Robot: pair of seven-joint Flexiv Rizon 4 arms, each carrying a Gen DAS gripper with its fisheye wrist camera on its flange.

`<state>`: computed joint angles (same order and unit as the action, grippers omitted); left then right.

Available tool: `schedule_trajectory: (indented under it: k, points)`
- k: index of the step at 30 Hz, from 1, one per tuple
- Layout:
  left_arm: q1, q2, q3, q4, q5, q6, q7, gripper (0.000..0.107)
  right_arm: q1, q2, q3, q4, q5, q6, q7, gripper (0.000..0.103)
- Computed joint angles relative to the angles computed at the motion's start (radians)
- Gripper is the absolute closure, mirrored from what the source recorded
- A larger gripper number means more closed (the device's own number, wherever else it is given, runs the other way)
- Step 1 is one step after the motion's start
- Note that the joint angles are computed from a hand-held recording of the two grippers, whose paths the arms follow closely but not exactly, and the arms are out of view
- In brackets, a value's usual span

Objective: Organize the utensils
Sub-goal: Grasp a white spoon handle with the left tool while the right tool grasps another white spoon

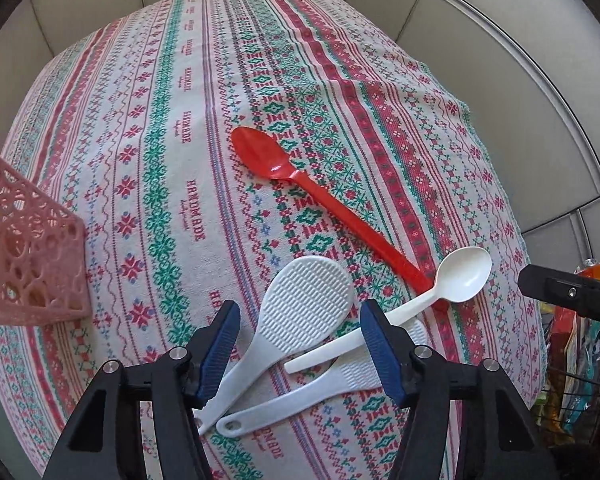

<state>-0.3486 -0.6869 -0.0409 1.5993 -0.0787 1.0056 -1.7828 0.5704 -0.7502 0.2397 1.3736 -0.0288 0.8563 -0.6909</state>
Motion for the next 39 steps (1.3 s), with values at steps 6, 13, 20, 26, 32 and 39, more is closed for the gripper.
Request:
schedule_trajectory:
  k: [6, 13, 20, 26, 32, 39]
  points:
    - [-0.023, -0.044, 0.023, -0.077, 0.036, -0.043, -0.007, 0.047, -0.017, -0.006, 0.012, 0.0, 0.026, 0.01, -0.011, 0.044]
    - [-0.033, -0.072, 0.034, -0.132, 0.071, -0.066, -0.015, 0.065, -0.03, -0.023, 0.018, -0.014, 0.052, -0.002, -0.014, 0.044]
    - [-0.032, -0.064, 0.032, -0.123, 0.068, -0.067, -0.013, 0.102, -0.035, -0.047, 0.026, -0.042, 0.074, -0.008, -0.022, 0.044]
    - [-0.04, -0.051, 0.048, -0.12, 0.102, -0.06, -0.019, 0.099, -0.041, -0.058, 0.034, -0.046, 0.102, 0.013, -0.017, 0.044]
    - [-0.059, -0.051, 0.074, -0.153, 0.144, -0.129, -0.04, 0.066, -0.067, -0.091, 0.066, -0.064, 0.16, 0.085, -0.032, 0.056]
    - [-0.05, -0.062, 0.064, -0.172, 0.152, -0.166, -0.047, 0.064, -0.089, -0.126, 0.097, -0.085, 0.224, 0.142, -0.056, 0.075]
